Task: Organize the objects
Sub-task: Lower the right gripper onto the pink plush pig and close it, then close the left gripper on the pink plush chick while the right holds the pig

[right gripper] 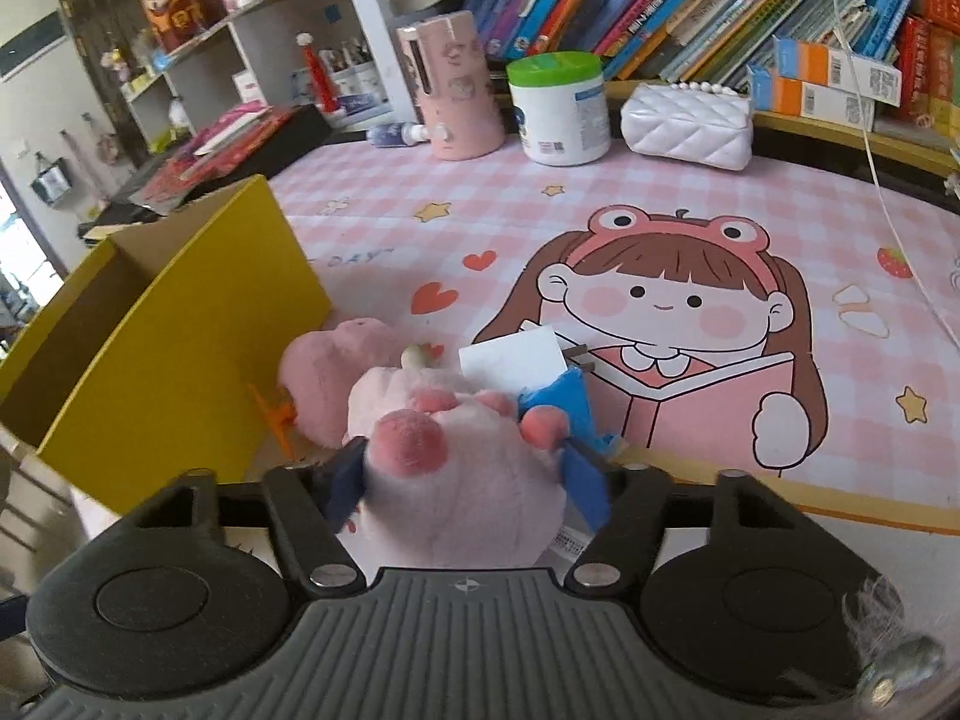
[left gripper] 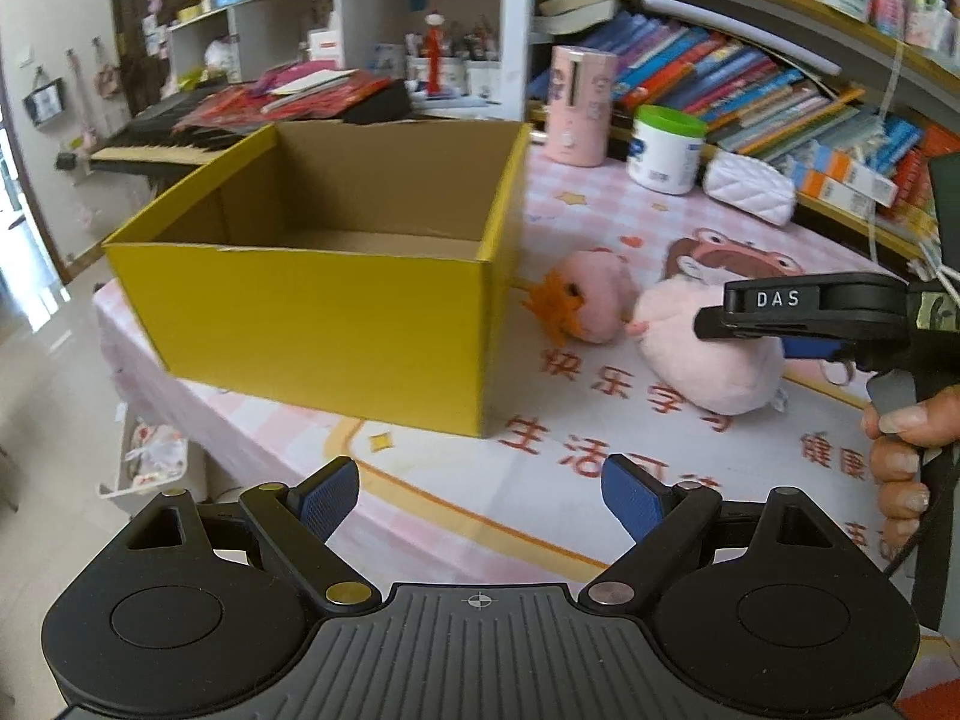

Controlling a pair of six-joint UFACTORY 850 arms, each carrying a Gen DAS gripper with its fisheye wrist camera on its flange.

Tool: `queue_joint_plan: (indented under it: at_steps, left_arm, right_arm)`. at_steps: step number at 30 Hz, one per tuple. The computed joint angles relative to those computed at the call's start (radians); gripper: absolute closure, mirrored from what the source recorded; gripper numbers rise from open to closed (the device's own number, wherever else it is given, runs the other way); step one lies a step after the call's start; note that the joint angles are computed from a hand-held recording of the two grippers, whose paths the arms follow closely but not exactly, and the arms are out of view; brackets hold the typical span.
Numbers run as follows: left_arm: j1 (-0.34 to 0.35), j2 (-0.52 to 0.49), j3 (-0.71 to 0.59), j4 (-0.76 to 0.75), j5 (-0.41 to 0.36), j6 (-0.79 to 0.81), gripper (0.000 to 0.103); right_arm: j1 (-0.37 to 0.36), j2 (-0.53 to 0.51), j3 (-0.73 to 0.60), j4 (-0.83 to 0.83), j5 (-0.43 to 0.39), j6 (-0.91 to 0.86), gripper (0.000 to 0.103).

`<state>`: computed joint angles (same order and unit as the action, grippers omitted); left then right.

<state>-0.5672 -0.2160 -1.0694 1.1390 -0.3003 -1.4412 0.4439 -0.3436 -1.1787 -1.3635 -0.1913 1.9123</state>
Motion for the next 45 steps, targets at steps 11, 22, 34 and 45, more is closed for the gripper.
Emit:
queue_joint_plan:
  at_steps: [11, 22, 34, 45]
  left_arm:
    - [-0.057, -0.092, -0.089, 0.163, 0.052, -0.118, 0.014]
    - [-0.111, -0.340, -0.385, 0.131, -0.178, -0.046, 0.017]
    - [-0.109, -0.597, -0.716, -0.020, -0.408, 0.260, 0.039]
    - [-0.090, -0.621, -0.753, -0.036, -0.397, 0.297, 0.048]
  right_arm:
    - [0.010, 0.214, 0.203, -0.314, -0.134, 0.354, 0.046]
    - [-0.014, 0.340, 0.323, -0.197, -0.260, 0.230, 0.045]
    - [-0.047, 0.375, 0.366, -0.129, -0.241, 0.190, 0.045]
    - [-0.037, 0.376, 0.363, -0.122, -0.232, 0.170, 0.045]
